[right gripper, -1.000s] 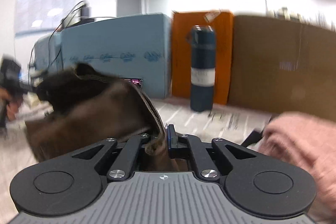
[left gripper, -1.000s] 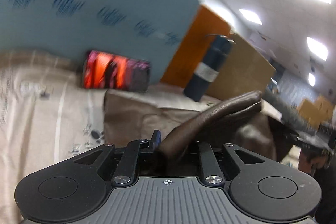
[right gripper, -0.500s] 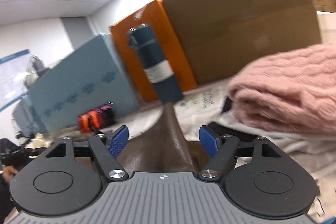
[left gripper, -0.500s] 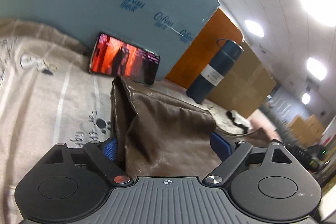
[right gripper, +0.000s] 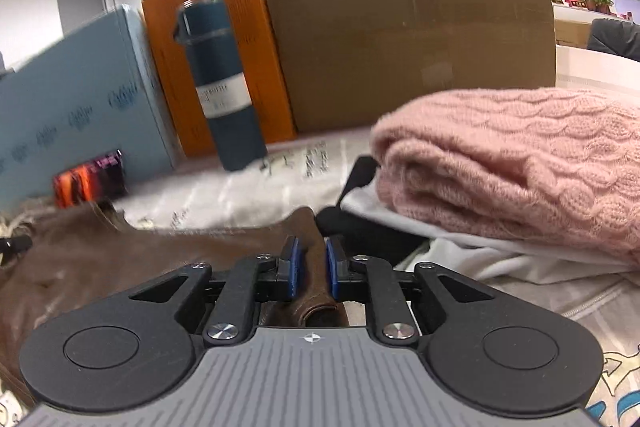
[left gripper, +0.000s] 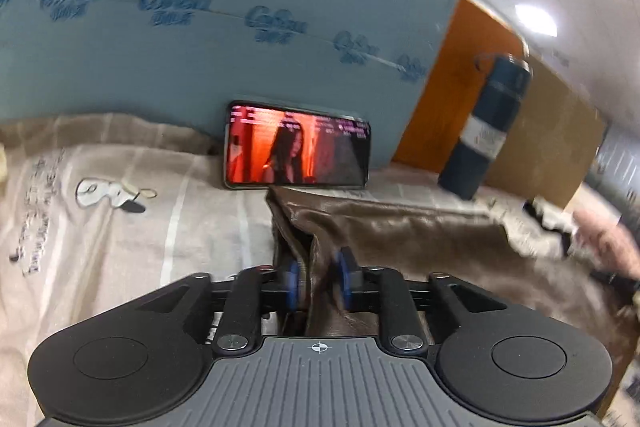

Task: Fold clothes

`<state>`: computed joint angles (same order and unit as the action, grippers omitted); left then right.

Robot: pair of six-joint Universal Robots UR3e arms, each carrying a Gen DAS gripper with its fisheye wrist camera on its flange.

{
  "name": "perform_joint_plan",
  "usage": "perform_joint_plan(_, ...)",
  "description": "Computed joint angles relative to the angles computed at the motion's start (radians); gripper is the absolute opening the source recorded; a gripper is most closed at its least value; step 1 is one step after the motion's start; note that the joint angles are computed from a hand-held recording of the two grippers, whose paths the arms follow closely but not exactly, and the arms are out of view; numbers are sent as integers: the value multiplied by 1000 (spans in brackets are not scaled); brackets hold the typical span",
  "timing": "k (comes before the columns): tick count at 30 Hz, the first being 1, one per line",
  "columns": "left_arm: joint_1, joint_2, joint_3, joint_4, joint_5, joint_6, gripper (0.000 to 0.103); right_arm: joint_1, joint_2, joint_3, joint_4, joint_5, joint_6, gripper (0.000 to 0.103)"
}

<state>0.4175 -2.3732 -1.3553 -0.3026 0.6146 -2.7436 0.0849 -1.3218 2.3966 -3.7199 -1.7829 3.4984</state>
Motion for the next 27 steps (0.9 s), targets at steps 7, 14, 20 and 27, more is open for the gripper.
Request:
perform_joint_plan(7,76,131,-223,150,-25,-81,85,26,-36,30,3,-94,90,65)
perform_joint_plan(14,166,320,-469,60,-111,73,98,317,-237,92,154,-416,477,92)
perform_joint_plan(20,180,380,-526,-68,-85,168,100,383,-395,165,292,-265,814,96)
perform_joint_plan(27,143,384,-555,-31,3,205,100,366,-191,98,175,-172,954,96)
